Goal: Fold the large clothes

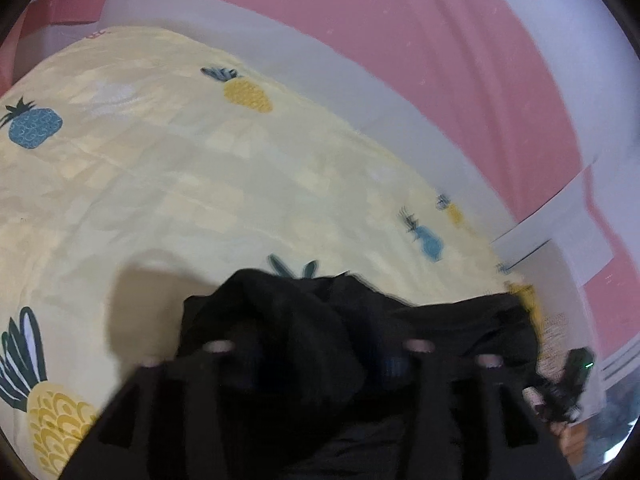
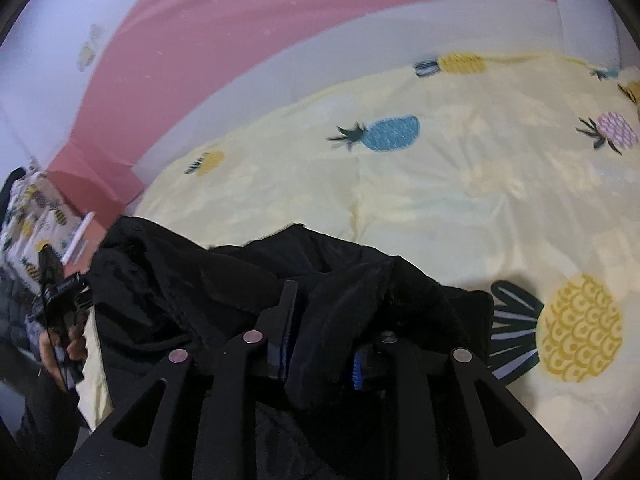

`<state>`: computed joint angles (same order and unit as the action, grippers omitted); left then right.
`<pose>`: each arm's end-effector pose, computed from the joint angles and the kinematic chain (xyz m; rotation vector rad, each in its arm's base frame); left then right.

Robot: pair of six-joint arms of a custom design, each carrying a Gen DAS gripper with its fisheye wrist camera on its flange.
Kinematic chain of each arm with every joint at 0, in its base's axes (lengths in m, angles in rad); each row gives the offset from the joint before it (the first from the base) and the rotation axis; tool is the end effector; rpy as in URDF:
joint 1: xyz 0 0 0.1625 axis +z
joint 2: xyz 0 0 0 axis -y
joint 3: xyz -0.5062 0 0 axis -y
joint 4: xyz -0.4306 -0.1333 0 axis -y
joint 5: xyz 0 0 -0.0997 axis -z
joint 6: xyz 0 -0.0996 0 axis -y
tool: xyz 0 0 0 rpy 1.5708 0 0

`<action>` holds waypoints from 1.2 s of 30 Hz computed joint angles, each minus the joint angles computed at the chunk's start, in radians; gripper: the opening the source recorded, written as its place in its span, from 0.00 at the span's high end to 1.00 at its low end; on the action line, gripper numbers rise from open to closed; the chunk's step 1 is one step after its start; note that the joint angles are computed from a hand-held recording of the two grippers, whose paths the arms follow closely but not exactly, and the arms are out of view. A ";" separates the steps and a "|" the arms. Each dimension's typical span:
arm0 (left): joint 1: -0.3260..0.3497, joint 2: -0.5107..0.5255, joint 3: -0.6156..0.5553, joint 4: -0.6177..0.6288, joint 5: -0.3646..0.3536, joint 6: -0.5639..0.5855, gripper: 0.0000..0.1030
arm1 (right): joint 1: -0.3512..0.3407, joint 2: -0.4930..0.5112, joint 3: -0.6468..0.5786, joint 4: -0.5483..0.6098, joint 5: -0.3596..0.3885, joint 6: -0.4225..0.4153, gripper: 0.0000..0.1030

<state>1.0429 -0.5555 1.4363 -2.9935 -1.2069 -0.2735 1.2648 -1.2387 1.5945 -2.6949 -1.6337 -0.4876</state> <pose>-0.2761 -0.8086 0.0690 0.2187 2.8675 -0.9407 -0.0926 -0.7147 0.4888 0.2052 -2.6227 0.9487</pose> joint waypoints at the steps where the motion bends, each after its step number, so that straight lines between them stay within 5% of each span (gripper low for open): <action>1: -0.002 -0.008 0.009 -0.024 -0.008 -0.001 0.28 | -0.001 -0.007 -0.001 0.015 0.013 -0.005 0.76; 4: -0.009 -0.025 0.027 -0.083 0.002 -0.022 0.12 | -0.019 -0.008 -0.029 0.107 0.061 0.048 0.72; 9: -0.034 -0.057 0.077 -0.173 0.089 0.034 0.09 | -0.108 -0.019 -0.062 0.217 0.335 0.262 0.53; 12: -0.049 -0.074 0.122 -0.230 0.095 0.099 0.09 | -0.076 -0.041 -0.024 0.120 0.272 0.198 0.46; 17: -0.062 -0.063 0.135 -0.180 0.156 0.181 0.09 | -0.064 -0.093 0.063 -0.019 0.307 0.054 0.30; 20: -0.049 -0.041 0.104 -0.115 0.177 0.163 0.09 | -0.076 -0.117 0.109 -0.149 0.307 0.024 0.30; 23: -0.028 -0.016 0.055 -0.021 0.184 0.122 0.09 | -0.069 -0.095 0.095 -0.169 0.188 0.020 0.27; 26: -0.016 0.009 0.017 0.030 0.195 0.113 0.09 | -0.062 -0.035 0.023 -0.051 0.048 0.016 0.27; 31: -0.001 0.052 -0.039 0.094 0.224 0.116 0.09 | -0.059 0.039 -0.073 0.087 0.023 0.043 0.27; 34: 0.003 0.095 -0.061 0.074 0.312 0.159 0.08 | -0.010 0.094 -0.094 0.011 -0.138 -0.032 0.42; 36: 0.024 0.108 -0.065 0.059 0.283 0.108 0.07 | -0.007 0.142 -0.123 0.012 -0.212 -0.017 0.43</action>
<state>1.0671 -0.4475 1.3717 -2.9348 -0.9239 -0.1657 1.2581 -1.0966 1.4711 -2.6825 -1.8461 -0.5044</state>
